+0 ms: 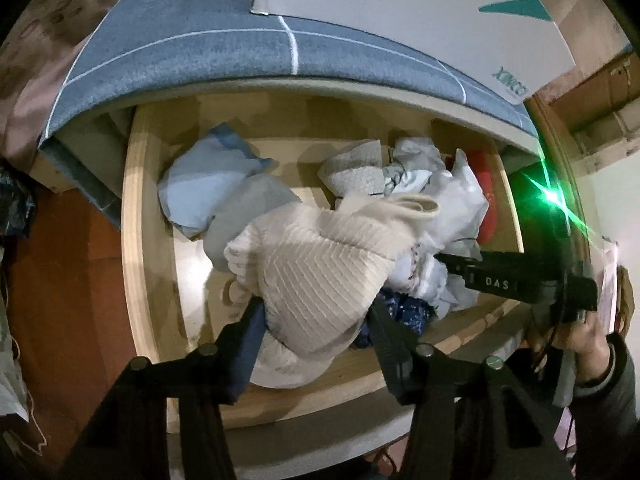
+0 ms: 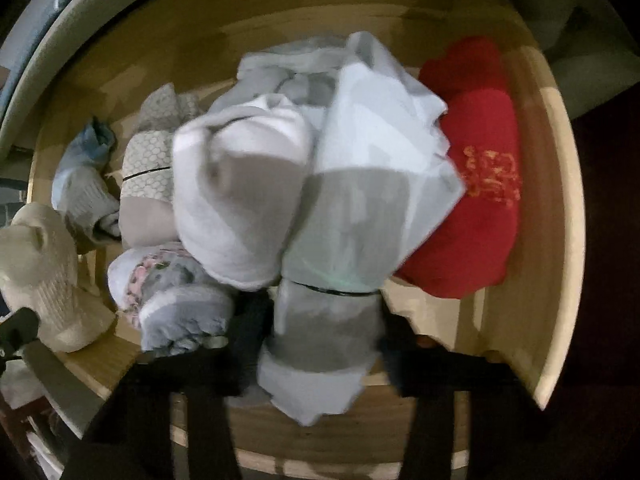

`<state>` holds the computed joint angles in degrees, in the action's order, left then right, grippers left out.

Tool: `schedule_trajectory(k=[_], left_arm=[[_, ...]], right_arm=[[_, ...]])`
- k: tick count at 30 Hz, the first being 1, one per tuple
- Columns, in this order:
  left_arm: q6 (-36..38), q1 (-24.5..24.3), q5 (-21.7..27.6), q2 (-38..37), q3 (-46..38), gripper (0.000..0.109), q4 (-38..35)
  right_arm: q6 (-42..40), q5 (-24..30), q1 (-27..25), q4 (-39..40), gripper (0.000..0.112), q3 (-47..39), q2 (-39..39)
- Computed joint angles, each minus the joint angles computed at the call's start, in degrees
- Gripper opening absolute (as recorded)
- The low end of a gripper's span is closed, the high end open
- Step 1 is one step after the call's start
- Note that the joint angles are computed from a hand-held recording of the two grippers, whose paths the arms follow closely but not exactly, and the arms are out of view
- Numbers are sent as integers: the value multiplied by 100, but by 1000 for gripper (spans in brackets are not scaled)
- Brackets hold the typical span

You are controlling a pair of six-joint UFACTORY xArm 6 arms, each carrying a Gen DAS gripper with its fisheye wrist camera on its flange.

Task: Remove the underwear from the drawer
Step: 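Lift the beige bra with the left tool while the right tool grasps white rolled briefs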

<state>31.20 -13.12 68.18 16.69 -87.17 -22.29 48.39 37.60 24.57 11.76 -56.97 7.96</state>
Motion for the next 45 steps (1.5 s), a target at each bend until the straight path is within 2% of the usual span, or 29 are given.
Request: schedule_trajectory(k=[5,9,13,15,21,22,24,25,31,34,41,45], left_arm=[[116,-76,-270,-157,301,53,24],[37,-133,-472,-147,406,53,61],[-74,-184,-641,-79,455,55,68],[-40,-219,-699,-63,484,57,84],[158,-353,-615,-62,511,61,335],[202,-360,-533,-59,493,65,389],[355,-364,-264,-34,426,66,483],[400,-381,-283,-85,496,66,602],[420,-475,-534,-235,802,67,976],[148,-663,-912,-209,956,67,1367],[-525,-983,-1305,-12,996,68,2090],[-617,-1041,-1555,-13,1087,67,2063]], right_arm=[[423,-279,45,-458,32,407,-457],[942,-18,107,-1264,30,491,-846],[1195,401,195,-1671,30,382,-1020],[1189,353,185,-1569,30,416,-1060],[733,-256,111,-729,30,792,-1063],[699,-285,119,-679,31,802,-1052],[668,-321,122,-641,31,831,-1071],[646,-368,115,-598,31,874,-1098],[559,-696,120,-256,32,972,-1048],[526,-687,115,-263,32,1033,-1129],[520,-710,102,-250,32,1106,-1194],[622,-569,161,-492,32,1007,-1173]])
